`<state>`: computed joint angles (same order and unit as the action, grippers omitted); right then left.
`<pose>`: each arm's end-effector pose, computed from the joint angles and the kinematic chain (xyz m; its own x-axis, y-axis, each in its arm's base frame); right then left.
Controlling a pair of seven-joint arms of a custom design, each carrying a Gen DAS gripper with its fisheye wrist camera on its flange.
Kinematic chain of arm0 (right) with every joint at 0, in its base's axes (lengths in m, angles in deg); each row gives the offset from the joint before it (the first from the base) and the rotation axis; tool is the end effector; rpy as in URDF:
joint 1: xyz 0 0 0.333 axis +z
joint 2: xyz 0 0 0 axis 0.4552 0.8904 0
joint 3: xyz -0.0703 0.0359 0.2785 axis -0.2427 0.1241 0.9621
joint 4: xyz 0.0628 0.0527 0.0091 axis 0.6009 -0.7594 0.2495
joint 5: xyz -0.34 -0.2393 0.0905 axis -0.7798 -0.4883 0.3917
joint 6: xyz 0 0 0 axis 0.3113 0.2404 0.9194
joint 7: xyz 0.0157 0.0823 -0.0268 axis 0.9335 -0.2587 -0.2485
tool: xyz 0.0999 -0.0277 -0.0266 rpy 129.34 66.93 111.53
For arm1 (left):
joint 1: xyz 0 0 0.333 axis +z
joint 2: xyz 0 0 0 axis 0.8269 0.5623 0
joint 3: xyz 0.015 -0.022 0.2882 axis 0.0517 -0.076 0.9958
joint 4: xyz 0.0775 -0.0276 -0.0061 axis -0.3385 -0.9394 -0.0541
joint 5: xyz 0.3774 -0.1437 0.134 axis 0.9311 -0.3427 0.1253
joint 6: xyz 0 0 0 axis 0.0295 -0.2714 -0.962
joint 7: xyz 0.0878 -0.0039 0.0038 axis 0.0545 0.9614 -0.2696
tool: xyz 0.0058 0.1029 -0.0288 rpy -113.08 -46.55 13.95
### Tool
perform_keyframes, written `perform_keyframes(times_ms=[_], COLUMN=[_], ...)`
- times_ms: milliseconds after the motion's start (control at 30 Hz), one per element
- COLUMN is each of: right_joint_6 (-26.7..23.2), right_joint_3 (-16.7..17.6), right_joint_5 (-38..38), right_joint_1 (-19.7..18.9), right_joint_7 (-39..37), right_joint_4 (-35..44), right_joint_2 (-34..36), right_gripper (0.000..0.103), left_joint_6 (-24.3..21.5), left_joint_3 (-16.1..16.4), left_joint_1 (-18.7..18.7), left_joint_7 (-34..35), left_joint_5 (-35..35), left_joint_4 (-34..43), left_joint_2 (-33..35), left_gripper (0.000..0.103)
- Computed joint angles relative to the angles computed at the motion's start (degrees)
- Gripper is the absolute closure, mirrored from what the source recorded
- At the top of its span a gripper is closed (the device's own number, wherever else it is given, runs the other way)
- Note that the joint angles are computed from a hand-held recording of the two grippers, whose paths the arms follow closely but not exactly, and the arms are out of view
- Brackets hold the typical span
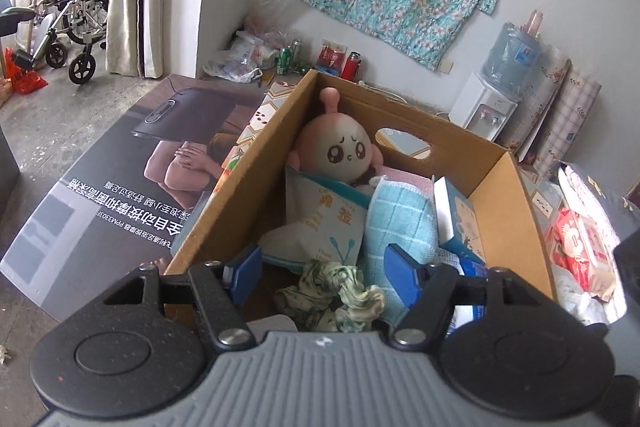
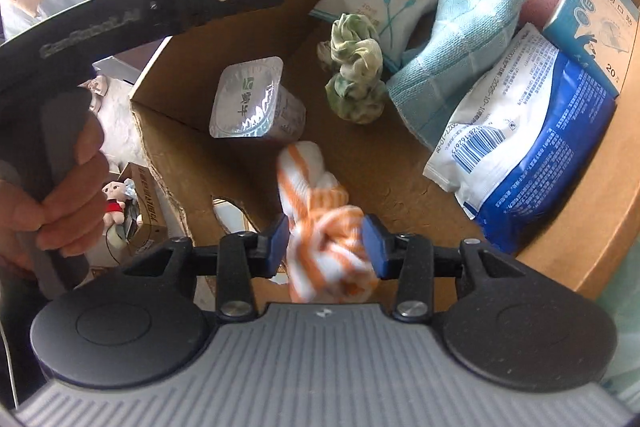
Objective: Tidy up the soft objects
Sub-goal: 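Move both grippers back over the floor mat toward the gold tea box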
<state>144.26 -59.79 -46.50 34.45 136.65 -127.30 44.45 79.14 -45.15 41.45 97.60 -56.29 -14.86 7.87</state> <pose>0.7009 0.2010 0.4969 0.2528 -0.8049 -0.5369 -0.9652 -0.2479 -0.0827 0.6499 -0.2776 0.5427 -0.0048 -0.9711 0.2385 -0.7195 -0.1622 -0.6753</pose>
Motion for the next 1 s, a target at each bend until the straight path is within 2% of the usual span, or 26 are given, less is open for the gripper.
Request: perform_keyframes(times_ms=[133,233,400,500,600,767,867,1000], right_joint_6=[3.2,7.3,14.5,18.7,23.3,30.3,32.1,31.1], right_joint_3=[-0.3,-0.8,-3.5,-6.2,-8.6,-11.8,-14.2,-17.2], right_joint_5=[1.8,4.9,11.2,12.1,8.4,0.0,-2.5,-4.2], right_joint_1=[-1.0,-2.1,-4.1,-4.5,-4.7,-6.5,-7.9,-9.8], right_joint_7=[-0.2,-1.4,-2.6,-2.2,-0.2,4.0,5.7,6.3], right_joint_4=[-4.2,-10.4,-24.5,-33.6,-41.1,-50.8,-55.1,-58.7], right_joint_2=[-3.5,-8.5,-20.6,-28.9,-36.6,-47.0,-50.7,-53.1], right_gripper=[0.056,0.053,0.048,0.046,0.043,0.038,0.037,0.037], left_joint_6=[1.1,2.5,6.0,9.3,11.5,13.2,12.1,7.4], left_joint_3=[-0.3,-0.6,-1.3,-2.4,-4.0,-6.6,-7.9,-10.5], left_joint_1=[0.0,-0.2,-0.9,-1.4,-2.4,-5.4,-8.0,-11.0], left_joint_7=[0.0,-0.6,-3.2,-2.9,0.8,9.3,15.5,26.0], left_joint_5=[-0.5,0.0,2.0,1.9,0.4,-2.9,-4.8,-8.5], left_joint_4=[-1.8,-3.5,-6.4,-8.2,-7.8,-2.2,3.7,13.0], left_joint_2=[-1.7,-3.3,-6.1,-7.4,-6.9,-1.9,3.3,11.2], left_gripper=[0.032,0.029,0.026,0.021,0.019,0.016,0.016,0.016])
